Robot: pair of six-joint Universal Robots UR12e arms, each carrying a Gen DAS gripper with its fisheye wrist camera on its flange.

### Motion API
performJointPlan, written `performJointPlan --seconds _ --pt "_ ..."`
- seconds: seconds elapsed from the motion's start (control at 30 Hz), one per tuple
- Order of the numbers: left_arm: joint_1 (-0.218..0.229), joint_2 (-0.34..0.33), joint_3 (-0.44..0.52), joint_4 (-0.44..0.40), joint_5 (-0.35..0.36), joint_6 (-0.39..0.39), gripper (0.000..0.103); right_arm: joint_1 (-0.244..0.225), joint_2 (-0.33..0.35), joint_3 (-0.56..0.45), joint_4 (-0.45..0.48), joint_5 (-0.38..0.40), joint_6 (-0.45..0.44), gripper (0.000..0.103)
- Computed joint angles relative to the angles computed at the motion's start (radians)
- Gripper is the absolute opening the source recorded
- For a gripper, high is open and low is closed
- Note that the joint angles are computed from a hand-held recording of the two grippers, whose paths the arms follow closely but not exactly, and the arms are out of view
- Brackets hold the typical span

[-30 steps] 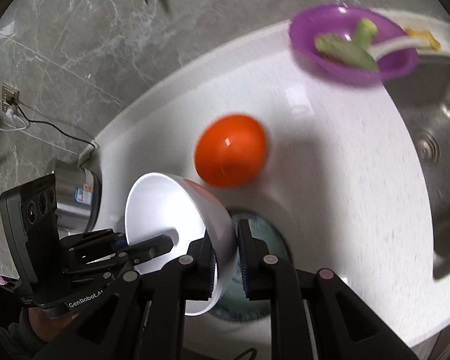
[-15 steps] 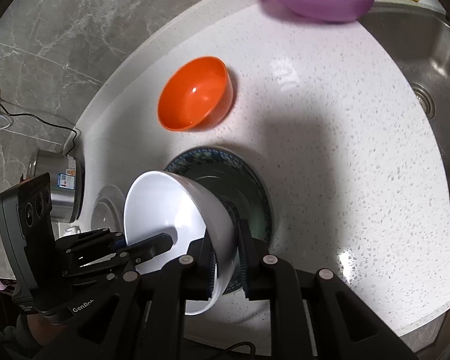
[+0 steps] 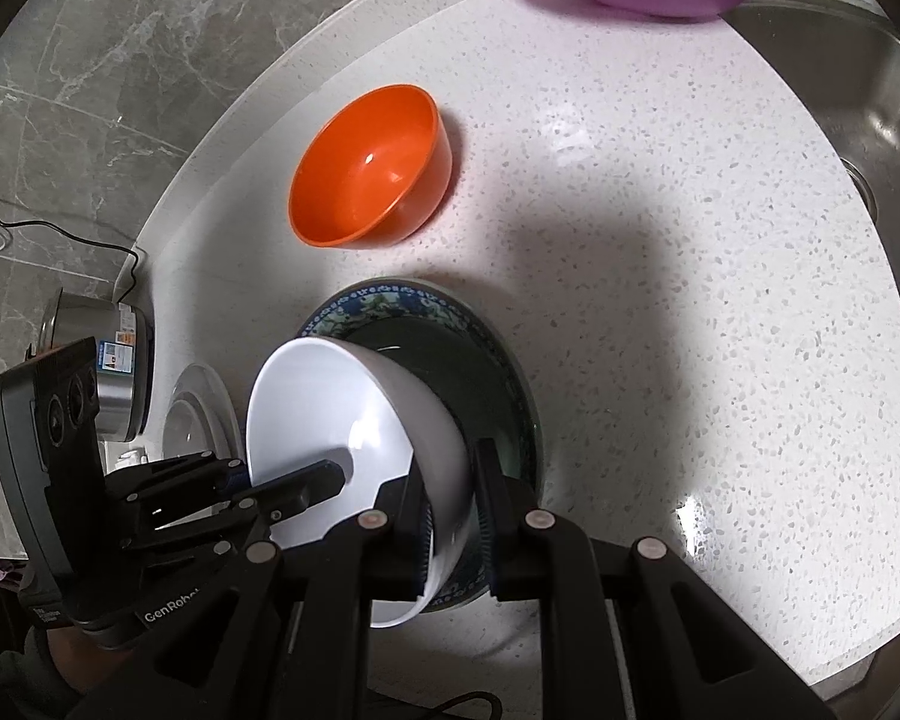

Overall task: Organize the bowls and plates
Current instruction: 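Carry the white bowl with both grippers and lower it into the blue-and-white bowl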

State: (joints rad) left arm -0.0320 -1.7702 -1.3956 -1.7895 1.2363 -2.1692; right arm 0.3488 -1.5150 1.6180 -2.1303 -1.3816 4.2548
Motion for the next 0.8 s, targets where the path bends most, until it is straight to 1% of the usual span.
performJointPlan --seconds 0.13,0.37,0.53,0.67,0.8 --pt "-0.005 -0.003 -0.004 0.007 0.006 -0.01 0.013 -0.002 0.005 0.002 0.003 0.008 -0.003 0.015" --pt "-0.013 -0.007 -0.01 0.02 0.009 -0.017 0.013 0.007 0.019 -0.019 0.031 -0.019 -0.027 0.014" --pt "-0.013 -0.004 -0.012 0.017 0.007 -0.021 0.014 0.016 0.037 -0.052 0.083 -0.046 -0.062 0.013" --pt "-0.008 -0.006 -0.009 0.005 -0.005 -0.025 0.014 0.02 0.056 -0.085 0.14 -0.066 -0.095 0.01" --pt "-0.005 0.0 -0.015 0.016 -0.009 -0.03 0.014 0.024 0.072 -0.113 0.188 -0.08 -0.116 0.009"
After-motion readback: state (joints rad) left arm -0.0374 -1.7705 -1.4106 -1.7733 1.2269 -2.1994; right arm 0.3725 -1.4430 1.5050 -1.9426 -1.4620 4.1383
